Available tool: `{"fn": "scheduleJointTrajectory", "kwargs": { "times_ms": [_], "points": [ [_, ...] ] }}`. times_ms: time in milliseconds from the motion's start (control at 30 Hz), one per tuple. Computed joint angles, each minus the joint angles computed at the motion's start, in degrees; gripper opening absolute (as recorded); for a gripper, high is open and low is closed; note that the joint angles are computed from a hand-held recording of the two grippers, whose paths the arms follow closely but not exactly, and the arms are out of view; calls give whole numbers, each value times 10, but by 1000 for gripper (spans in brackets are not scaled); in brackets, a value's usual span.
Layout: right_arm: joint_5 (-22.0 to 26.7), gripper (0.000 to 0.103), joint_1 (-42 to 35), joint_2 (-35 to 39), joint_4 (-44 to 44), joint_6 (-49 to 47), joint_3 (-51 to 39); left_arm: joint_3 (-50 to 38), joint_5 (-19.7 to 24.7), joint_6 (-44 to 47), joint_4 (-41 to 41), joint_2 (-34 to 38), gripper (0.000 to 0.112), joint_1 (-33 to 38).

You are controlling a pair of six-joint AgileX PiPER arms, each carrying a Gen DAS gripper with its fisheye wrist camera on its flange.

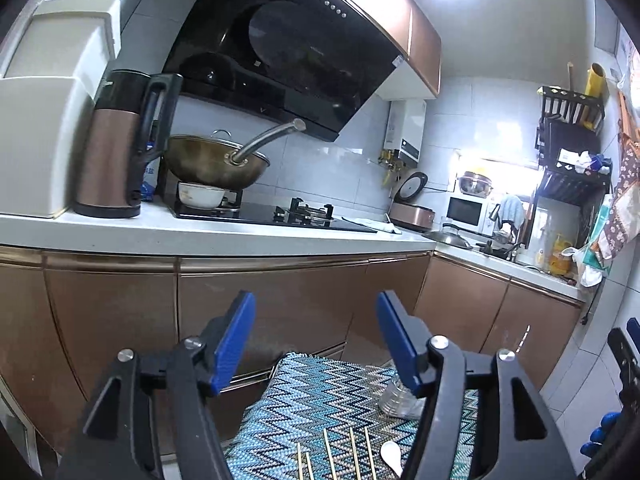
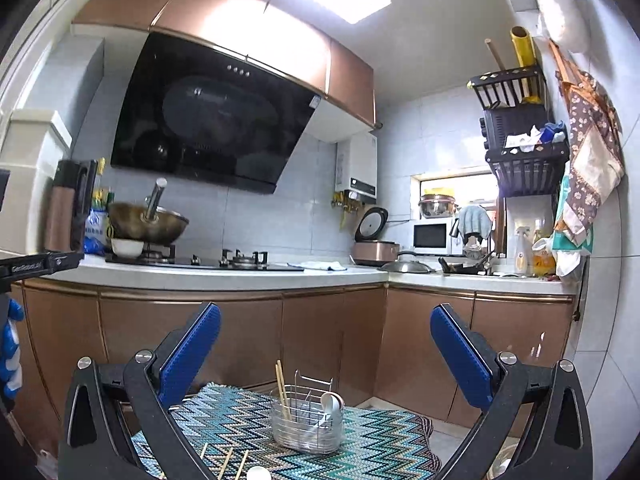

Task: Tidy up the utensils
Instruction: 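Raise both open tools away from the holder, then grasp the last white spoon with the right tool while the left tool grasps a chopstick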

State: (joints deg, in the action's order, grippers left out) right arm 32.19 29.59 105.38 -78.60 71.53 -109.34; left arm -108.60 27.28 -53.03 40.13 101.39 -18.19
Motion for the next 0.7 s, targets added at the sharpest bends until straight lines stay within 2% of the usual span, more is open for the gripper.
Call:
{"fn": "scheduleJointTrajectory", "kwargs": {
  "times_ms": [167,300,633,700],
  "points": [
    [-24,103,-1,-51,-82,103,77,40,-26,42,-71,-31,62,20],
    [-37,103,-8,-66,-81,118,99,59,-33,104,-150,-46,62,30],
    [-48,103,-35,-94,-85,164,155,35,7,148,-193,-20,62,19],
    [-55,103,-44,-92,-64,157,157,14,26,202,-251,0,62,22]
  ]
}}
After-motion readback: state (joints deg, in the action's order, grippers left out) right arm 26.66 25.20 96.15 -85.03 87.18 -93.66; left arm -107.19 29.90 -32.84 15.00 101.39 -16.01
